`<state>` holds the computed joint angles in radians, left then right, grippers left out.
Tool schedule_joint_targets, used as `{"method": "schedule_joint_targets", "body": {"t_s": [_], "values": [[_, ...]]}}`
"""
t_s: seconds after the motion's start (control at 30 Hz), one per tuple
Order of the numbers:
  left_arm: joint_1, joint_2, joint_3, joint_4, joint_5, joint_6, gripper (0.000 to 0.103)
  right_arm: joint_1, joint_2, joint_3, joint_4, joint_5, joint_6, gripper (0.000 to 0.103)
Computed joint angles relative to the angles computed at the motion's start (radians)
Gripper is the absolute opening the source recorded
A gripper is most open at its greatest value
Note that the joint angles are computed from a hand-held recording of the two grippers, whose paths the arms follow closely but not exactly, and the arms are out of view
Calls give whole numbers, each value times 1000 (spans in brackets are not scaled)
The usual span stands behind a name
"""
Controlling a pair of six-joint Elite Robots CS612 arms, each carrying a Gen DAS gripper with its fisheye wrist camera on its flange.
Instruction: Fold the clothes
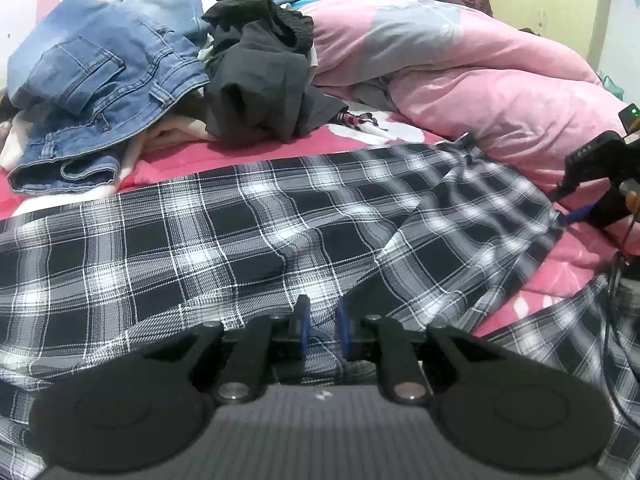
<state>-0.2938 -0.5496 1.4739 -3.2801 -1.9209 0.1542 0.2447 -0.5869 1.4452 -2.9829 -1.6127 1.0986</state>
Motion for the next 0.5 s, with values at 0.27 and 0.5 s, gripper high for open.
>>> {"method": "schedule_joint_targets", "body": {"t_s": [0.27,0.5], "values": [[-5,0,3,-1,17,22,16,79,2,-54,82,-340,-318,4],[-7,-9,10,13,32,37,16,103,31,-115,313,-594,-376,7]]}}
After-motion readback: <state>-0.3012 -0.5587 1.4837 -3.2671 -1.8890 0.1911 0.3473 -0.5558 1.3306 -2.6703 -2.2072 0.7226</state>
